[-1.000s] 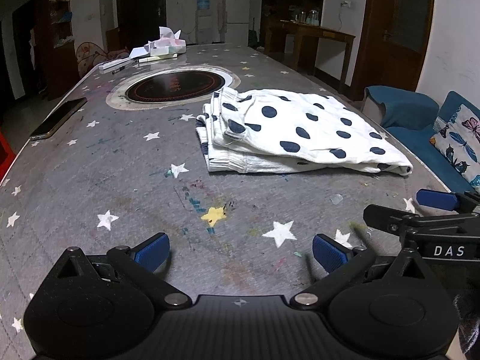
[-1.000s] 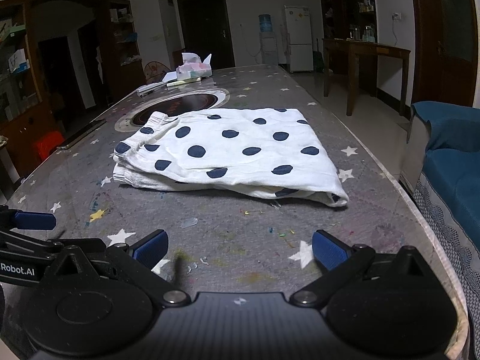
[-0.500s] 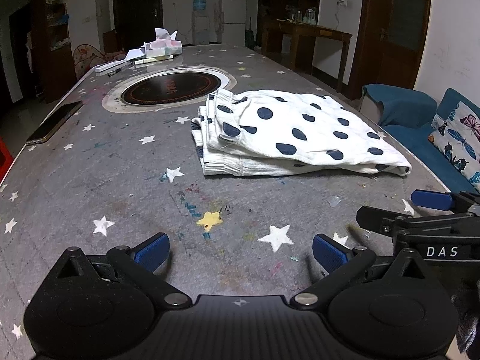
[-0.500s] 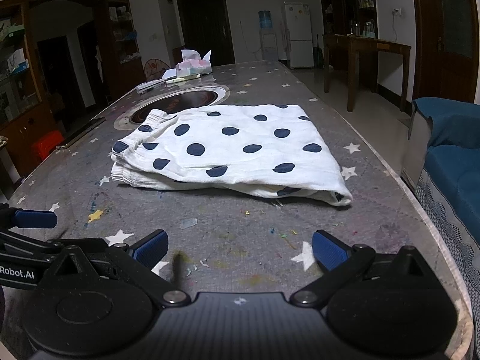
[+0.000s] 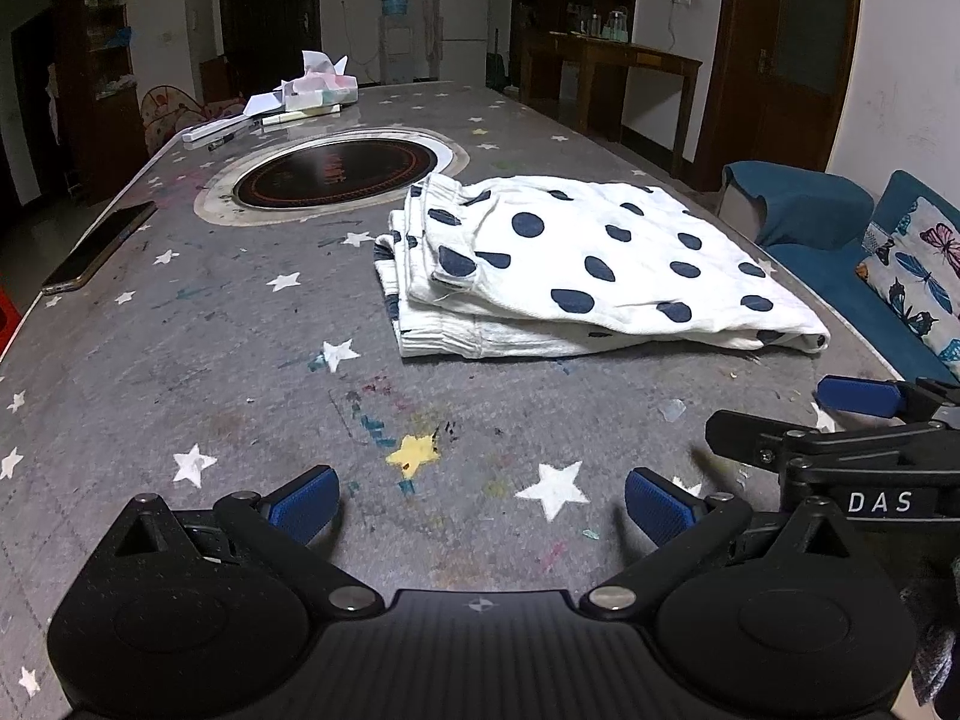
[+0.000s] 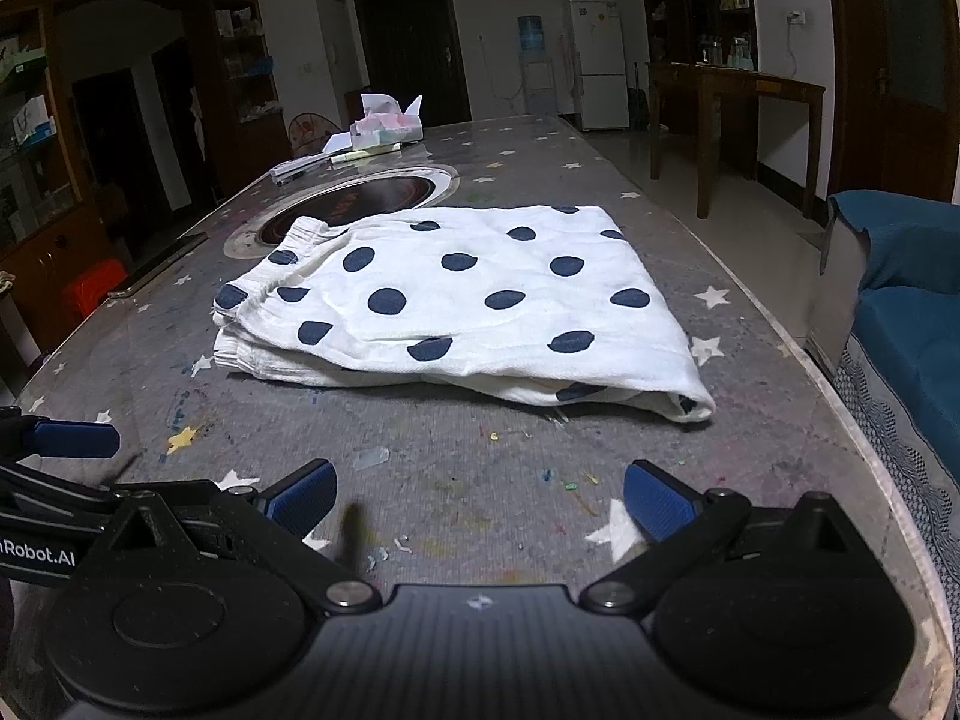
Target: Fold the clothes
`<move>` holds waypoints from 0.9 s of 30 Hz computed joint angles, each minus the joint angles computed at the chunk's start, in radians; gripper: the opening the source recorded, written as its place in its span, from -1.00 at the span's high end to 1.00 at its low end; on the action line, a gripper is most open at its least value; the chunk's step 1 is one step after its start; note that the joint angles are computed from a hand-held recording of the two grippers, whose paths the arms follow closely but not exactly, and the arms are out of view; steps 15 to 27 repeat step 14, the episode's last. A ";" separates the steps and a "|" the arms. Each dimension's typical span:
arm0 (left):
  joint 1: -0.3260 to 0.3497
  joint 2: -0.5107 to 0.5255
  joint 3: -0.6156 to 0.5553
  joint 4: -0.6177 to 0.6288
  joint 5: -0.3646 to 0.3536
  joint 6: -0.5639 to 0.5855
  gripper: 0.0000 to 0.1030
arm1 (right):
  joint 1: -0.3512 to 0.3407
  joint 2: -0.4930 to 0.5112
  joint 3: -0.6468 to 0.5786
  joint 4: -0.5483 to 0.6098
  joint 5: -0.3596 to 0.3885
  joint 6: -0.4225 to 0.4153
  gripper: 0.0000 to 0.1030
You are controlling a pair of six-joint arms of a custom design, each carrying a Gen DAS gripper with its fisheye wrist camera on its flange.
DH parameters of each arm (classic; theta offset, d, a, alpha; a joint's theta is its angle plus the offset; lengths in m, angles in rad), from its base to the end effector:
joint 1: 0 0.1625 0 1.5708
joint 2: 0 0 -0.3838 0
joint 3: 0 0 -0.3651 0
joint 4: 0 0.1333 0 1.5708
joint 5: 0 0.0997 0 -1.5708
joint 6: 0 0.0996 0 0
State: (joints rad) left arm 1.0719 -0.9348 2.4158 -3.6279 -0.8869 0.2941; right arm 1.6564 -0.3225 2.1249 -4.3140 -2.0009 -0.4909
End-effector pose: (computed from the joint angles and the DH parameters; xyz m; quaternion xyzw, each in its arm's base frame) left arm -0.0126 -0.4332 0.0972 0.2610 0.8700 -0.2991 0.2925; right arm 0.1267 -0.4027 -0.0440 0.1548 -0.8624 0.3955 0.2754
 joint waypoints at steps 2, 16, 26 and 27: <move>0.001 0.002 -0.003 -0.001 -0.002 0.002 -1.00 | -0.001 -0.001 -0.002 0.005 0.003 0.000 -1.00; 0.005 0.009 -0.021 -0.001 -0.003 0.007 -1.00 | -0.002 -0.004 -0.008 0.013 0.003 0.002 -1.00; 0.005 0.009 -0.021 -0.001 -0.003 0.007 -1.00 | -0.002 -0.004 -0.008 0.013 0.003 0.002 -1.00; 0.005 0.009 -0.021 -0.001 -0.003 0.007 -1.00 | -0.002 -0.004 -0.008 0.013 0.003 0.002 -1.00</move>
